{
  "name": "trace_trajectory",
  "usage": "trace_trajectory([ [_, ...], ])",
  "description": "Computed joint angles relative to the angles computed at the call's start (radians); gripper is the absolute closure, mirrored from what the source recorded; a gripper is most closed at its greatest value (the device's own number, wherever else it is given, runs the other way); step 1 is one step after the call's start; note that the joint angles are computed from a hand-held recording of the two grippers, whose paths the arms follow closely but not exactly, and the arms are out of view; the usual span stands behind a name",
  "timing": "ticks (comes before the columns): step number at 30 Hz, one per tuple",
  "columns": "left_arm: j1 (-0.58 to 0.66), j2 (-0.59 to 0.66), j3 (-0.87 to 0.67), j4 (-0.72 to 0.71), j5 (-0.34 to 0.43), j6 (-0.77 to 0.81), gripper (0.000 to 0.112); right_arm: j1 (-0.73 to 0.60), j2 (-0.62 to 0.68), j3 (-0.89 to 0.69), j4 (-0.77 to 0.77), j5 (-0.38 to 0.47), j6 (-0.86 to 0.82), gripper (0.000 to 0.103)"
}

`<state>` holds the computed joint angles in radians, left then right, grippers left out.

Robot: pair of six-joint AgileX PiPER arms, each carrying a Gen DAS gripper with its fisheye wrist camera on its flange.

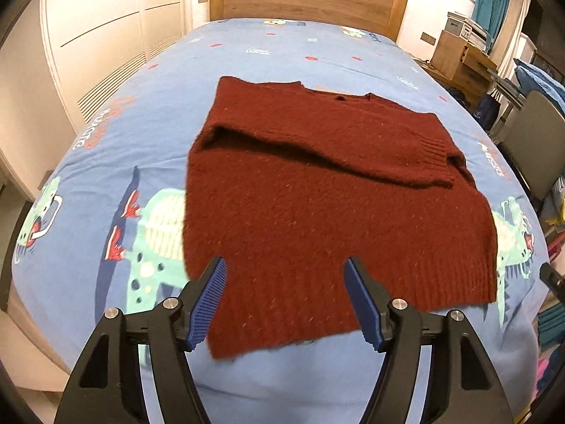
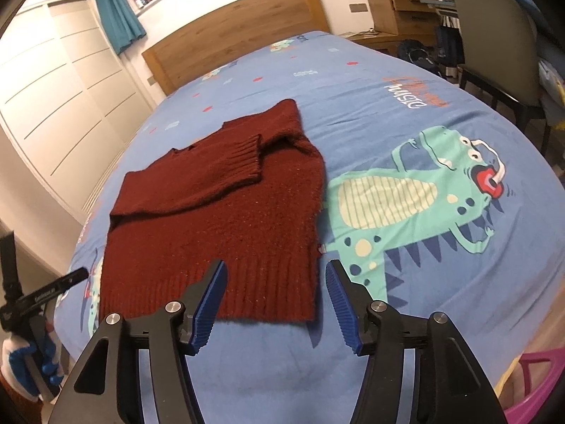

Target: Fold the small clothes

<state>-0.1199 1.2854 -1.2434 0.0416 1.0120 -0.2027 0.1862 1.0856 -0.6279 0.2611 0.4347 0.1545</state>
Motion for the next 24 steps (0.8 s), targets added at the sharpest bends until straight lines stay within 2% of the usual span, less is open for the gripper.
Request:
trace_trajectory([
  [9,0.073,-0.104,0.078,0.035,0.016,0.025,0.045,-0.002,-0.044,0.007,-0.031,0.036,0.049,0.039],
  [17,0.141,-0.177,0.125,0.036,0.023,0.06,0.041,0.049,-0.077,0.002,-0.105,0.064,0.133,0.036],
  [24,0.168,-0.195,0.143,0.034,0.009,0.081,0.038,0.077,-0.054,-0.005,-0.168,0.074,0.207,0.026],
])
